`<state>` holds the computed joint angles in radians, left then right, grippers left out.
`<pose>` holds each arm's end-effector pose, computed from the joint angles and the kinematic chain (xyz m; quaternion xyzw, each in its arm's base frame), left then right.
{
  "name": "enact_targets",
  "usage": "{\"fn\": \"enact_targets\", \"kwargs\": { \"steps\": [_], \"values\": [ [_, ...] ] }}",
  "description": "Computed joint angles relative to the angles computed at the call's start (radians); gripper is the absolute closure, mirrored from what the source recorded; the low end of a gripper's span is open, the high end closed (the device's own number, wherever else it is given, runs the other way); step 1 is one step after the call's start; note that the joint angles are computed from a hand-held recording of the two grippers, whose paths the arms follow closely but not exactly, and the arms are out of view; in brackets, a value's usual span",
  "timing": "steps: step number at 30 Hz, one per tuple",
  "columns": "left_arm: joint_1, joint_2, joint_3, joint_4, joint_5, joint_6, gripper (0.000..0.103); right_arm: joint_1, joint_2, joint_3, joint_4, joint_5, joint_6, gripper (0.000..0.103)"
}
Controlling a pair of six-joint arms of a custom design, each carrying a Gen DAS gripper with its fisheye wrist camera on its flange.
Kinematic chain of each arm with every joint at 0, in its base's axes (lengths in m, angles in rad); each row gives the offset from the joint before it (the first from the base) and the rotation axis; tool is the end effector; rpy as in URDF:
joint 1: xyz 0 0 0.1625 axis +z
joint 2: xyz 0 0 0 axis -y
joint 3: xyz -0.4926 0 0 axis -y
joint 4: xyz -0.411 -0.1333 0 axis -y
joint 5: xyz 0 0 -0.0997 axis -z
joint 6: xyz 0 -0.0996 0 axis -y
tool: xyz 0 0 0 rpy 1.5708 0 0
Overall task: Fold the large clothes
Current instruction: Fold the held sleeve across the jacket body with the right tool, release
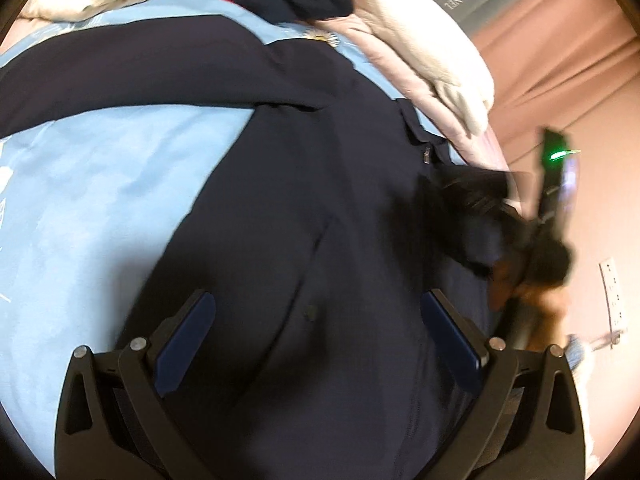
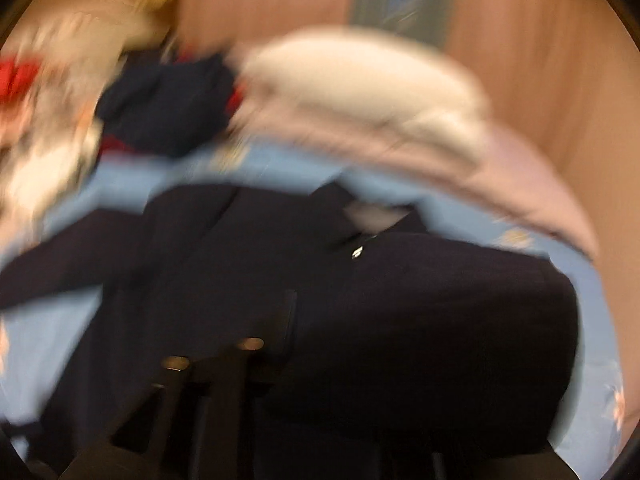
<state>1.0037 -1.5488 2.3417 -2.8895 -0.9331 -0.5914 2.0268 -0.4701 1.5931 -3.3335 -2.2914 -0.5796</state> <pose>-0.0662 -0.4625 0.3430 -0.0926 0.9159 -0.3722 0.1182 0.3873 -0.6362 0.0146 0.3434 -0.8267 0.2730 0.3522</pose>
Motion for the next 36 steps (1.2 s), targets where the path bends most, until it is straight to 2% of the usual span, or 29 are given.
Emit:
{"fn": "enact_targets", "kwargs": {
  "steps": [1,3,6,9,10,11,13,16,18,21,24,27,30,32,34,35,36],
  "values": [
    [0.006,0.003,-0.002,-0.001,-0.005,0.0,0.0,-0.005,0.008,0.01,0.055,0.009,0.017,0.043],
    [0.014,0.012,-0.009,0.001,-0.011,0.001,0.0,-0.014,0.001,0.054,0.093,0.048,0.014,0.043],
    [0.033,0.034,-0.03,-0.008,-0.052,0.021,0.0,-0.016,-0.032,0.125,0.054,0.087,-0.04,0.043],
    [0.044,0.063,-0.069,-0.021,-0.111,0.05,0.0,-0.044,-0.169,0.25,0.089,0.247,0.006,0.042],
    [0.05,0.076,-0.092,-0.016,-0.151,0.06,0.0,-0.061,-0.216,0.285,0.099,0.307,0.034,0.041],
    [0.057,0.09,-0.114,-0.018,-0.193,0.069,0.0,-0.081,-0.262,0.317,0.104,0.359,0.069,0.033],
    [0.063,0.116,-0.147,-0.044,-0.255,0.085,0.0,-0.133,-0.357,0.385,0.09,0.465,0.164,0.024],
    [0.071,0.176,-0.2,-0.119,-0.333,0.115,0.0,-0.225,-0.462,0.459,0.038,0.593,0.303,0.023],
    [0.092,0.238,-0.248,-0.168,-0.422,0.132,0.0,-0.29,-0.501,0.475,0.019,0.633,0.393,0.023],
    [0.12,0.317,-0.318,-0.157,-0.501,0.109,0.0,-0.382,-0.523,0.49,0.007,0.695,0.551,0.023],
    [0.135,0.387,-0.376,-0.129,-0.486,0.1,0.0,-0.454,-0.516,0.492,-0.011,0.828,0.647,0.023],
    [0.146,0.435,-0.417,-0.112,-0.437,0.106,0.0,-0.482,-0.475,0.459,-0.014,0.927,0.698,0.023],
    [0.159,0.461,-0.435,-0.112,-0.393,0.105,0.0,-0.483,-0.434,0.407,-0.002,0.934,0.751,0.023],
    [0.166,0.473,-0.439,-0.1,-0.349,0.092,0.0,-0.479,-0.424,0.388,-0.012,0.877,0.793,0.023],
    [0.173,0.477,-0.434,-0.113,-0.345,0.112,0.0,-0.493,-0.433,0.419,-0.135,0.861,0.841,0.023],
    [0.174,0.481,-0.433,-0.12,-0.341,0.133,0.0,-0.506,-0.432,0.435,-0.211,0.888,0.865,0.026],
    [0.175,0.481,-0.434,-0.115,-0.334,0.148,0.0,-0.531,-0.434,0.445,-0.252,0.947,0.905,0.027]
  ]
}}
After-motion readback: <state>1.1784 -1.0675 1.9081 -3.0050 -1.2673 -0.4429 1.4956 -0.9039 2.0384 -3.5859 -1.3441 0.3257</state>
